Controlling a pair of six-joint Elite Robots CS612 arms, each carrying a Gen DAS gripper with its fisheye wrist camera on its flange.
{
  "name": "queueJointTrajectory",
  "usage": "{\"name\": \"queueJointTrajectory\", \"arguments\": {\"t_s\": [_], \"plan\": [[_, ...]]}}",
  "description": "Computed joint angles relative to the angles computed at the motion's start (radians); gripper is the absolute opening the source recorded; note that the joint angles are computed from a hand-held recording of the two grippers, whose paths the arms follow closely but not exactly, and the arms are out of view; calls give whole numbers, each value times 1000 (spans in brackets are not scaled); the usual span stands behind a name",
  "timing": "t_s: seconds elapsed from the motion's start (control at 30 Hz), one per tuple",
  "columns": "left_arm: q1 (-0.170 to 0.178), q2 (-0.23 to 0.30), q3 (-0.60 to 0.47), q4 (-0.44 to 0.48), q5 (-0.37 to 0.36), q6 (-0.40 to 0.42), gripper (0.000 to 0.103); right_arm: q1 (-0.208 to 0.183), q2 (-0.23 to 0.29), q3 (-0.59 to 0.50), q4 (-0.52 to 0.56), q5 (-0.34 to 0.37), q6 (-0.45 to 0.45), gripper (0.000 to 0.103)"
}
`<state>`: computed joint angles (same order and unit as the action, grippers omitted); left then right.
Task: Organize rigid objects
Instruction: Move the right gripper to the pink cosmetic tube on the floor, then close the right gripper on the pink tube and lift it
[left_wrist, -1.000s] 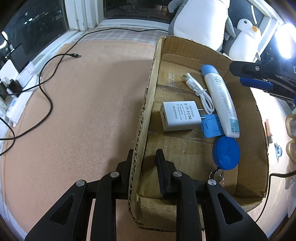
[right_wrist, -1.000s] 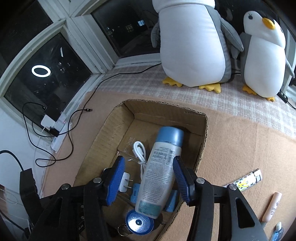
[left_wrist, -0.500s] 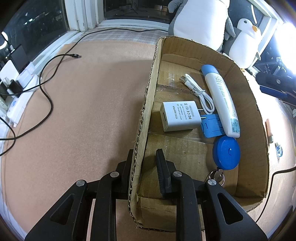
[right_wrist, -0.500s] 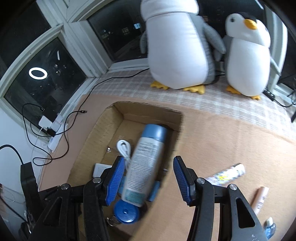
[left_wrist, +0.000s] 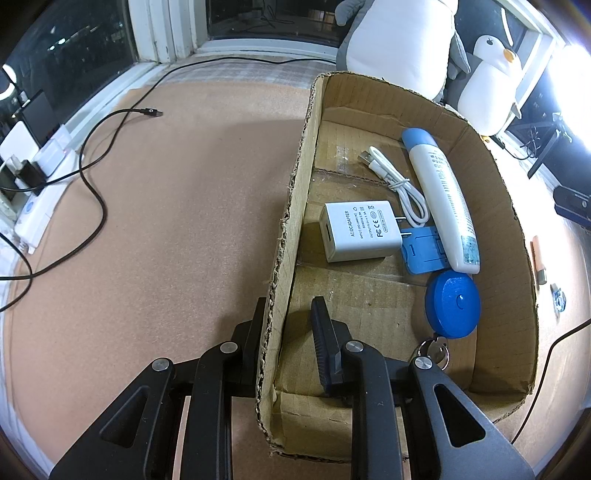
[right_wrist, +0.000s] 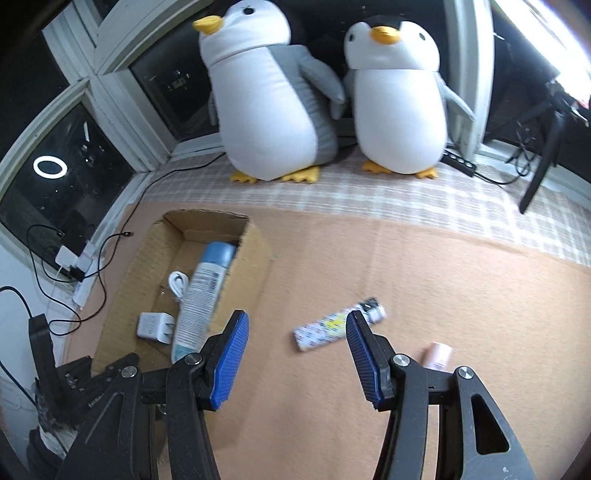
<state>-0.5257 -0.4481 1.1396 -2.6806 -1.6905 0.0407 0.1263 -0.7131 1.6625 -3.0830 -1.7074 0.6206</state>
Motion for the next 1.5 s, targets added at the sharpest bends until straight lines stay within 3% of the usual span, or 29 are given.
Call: {"name": "queueJointTrajectory", "arguments": {"t_s": [0.5,1.07,1.5], "plan": [[0,-2,3,-3,6,2,22,-14,-35,76,17,-36,28,51],[0,-1,1,-2,7,3,22,-46,-44,129,66,-10,73,50],[-1,-1,3,-5,8,2,22,-55,-23,100,150,-10,49,31]]}}
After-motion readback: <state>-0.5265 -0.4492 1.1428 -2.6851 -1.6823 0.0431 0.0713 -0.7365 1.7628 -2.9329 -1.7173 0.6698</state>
